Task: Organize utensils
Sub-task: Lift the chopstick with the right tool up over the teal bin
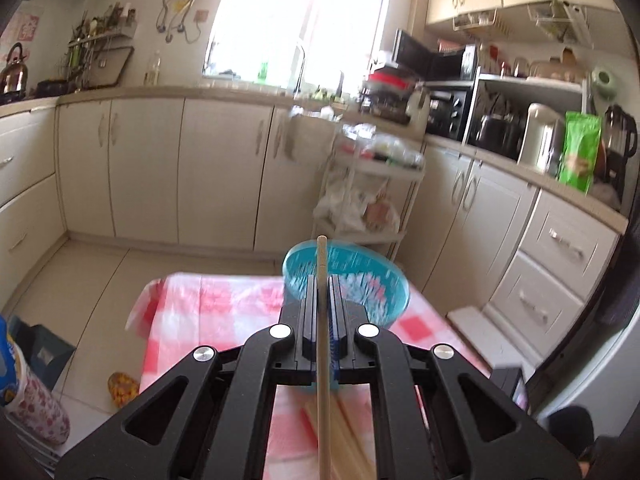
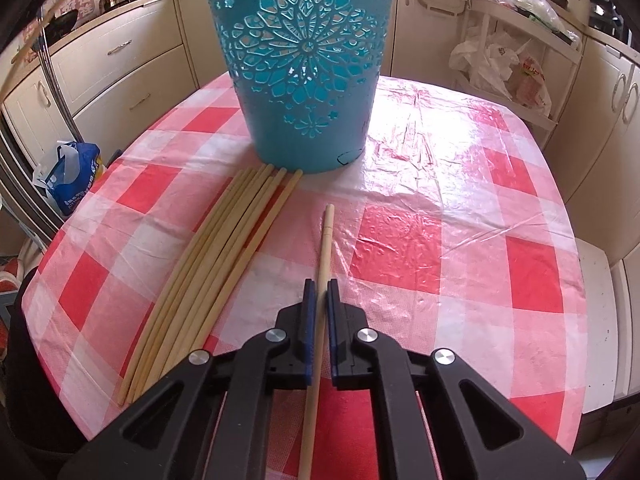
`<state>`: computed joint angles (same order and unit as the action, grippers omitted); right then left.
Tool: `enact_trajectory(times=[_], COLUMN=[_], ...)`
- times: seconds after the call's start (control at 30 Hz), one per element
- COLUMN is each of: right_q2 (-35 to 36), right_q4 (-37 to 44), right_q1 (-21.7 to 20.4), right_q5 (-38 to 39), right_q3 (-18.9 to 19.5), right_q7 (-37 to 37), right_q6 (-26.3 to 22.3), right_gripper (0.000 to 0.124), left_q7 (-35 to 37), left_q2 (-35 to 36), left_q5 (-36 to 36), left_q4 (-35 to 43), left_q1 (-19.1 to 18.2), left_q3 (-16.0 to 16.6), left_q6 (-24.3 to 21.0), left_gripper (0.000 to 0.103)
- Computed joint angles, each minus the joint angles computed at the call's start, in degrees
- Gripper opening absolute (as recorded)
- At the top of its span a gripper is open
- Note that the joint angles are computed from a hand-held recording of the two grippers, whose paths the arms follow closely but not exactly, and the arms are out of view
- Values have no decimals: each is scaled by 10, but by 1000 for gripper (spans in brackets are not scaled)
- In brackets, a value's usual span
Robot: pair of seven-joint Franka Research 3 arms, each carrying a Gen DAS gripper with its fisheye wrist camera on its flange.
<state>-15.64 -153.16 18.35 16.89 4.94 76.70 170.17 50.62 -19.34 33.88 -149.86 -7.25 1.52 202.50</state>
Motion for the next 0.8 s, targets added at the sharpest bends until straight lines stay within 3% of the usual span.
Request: enact_trajectory(times=[0.23, 0.33, 0.43, 0.53, 0.63, 0.8], right_q2=[-1, 0, 1, 0, -1, 2], right_q4=[-10, -10, -8, -7, -4, 1], right_q1=[41, 56, 73, 85, 95, 91], right_q5=[69, 102, 136, 166, 197, 228], right_q3=[-36, -50, -64, -73, -84, -78], right_q7=[-37, -55, -77, -97, -117, -138], right_q6=[27, 42, 47, 52, 48, 43], right_gripper=[6, 6, 6, 6, 6, 6], left_q7=[72, 140, 234, 304, 384, 443], left_q2=[76, 123, 178, 228, 255, 252], left_q5=[-129, -234, -364, -466, -548, -590], left_q4=[108, 158, 212, 257, 288, 271], left_q1=[56, 66, 49, 14, -32, -74], left_q3=[-94, -135, -157, -149, -124, -92], left_q6=[58, 77, 88, 93, 63, 51], left_gripper=[5, 5, 5, 5, 5, 5])
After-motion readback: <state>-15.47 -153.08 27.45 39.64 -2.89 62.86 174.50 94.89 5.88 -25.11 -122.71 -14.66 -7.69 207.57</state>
